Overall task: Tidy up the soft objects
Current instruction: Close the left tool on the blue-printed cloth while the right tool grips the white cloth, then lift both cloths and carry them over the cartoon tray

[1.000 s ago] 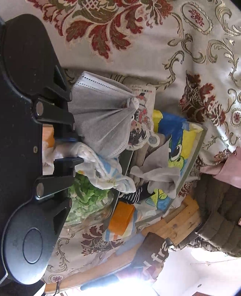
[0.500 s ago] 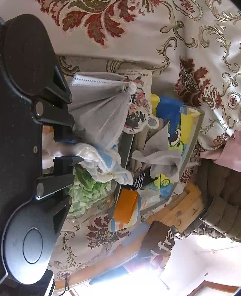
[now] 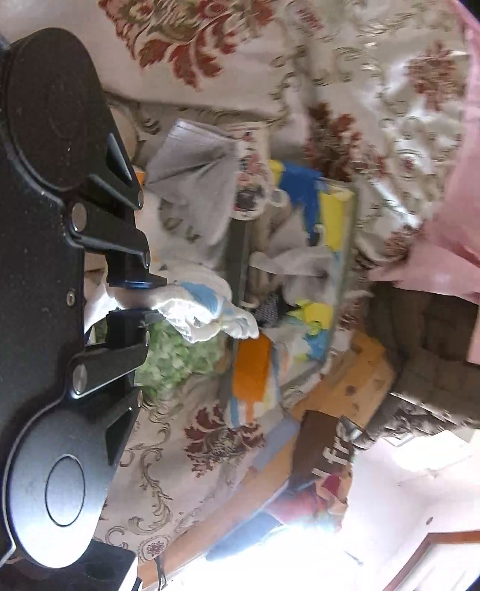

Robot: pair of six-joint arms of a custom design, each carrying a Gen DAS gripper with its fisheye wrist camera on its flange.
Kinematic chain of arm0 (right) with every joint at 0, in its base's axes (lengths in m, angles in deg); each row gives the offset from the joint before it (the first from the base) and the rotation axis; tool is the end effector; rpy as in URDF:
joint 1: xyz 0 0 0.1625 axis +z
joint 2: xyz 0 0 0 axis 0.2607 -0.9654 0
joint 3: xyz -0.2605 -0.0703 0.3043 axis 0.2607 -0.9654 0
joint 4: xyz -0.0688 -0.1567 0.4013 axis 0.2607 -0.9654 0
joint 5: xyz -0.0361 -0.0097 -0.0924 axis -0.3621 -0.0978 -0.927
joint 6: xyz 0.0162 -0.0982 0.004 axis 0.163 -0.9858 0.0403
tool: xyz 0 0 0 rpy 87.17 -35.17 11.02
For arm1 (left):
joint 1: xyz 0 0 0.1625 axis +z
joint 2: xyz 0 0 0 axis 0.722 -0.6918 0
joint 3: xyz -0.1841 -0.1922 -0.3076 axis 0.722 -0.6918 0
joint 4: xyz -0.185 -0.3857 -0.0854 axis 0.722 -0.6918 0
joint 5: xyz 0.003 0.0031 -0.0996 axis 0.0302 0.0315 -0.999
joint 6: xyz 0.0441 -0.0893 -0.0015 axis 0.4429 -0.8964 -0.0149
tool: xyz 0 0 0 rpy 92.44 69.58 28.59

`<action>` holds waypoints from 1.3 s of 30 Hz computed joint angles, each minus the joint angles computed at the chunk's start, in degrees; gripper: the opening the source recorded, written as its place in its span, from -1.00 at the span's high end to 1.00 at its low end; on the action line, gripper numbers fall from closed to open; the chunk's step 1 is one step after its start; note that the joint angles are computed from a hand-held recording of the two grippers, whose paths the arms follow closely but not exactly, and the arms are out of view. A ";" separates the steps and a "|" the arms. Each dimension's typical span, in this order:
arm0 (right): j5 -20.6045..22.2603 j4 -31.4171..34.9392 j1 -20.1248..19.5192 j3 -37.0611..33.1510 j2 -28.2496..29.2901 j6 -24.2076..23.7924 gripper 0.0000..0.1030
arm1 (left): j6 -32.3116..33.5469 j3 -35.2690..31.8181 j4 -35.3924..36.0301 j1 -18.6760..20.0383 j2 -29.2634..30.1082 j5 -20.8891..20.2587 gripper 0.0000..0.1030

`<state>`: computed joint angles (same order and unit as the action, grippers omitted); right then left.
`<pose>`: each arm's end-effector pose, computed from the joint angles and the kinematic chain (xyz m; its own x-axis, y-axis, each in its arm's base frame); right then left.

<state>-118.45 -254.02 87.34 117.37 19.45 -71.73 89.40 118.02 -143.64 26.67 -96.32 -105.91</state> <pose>0.2414 -0.6503 0.0089 -0.8987 -0.0826 0.4307 -0.3799 0.6375 -0.6703 -0.0889 -0.7659 0.1938 -0.8424 0.4980 -0.2059 0.5333 0.7161 -0.4503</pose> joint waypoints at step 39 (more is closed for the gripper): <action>11.11 0.86 -10.85 -22.95 -0.16 -5.11 0.77 | -1.21 -49.51 4.20 -8.25 31.40 -3.63 0.80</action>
<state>-107.35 -253.17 76.49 94.42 19.29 -76.84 88.19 68.52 -139.44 18.41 -64.91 -109.55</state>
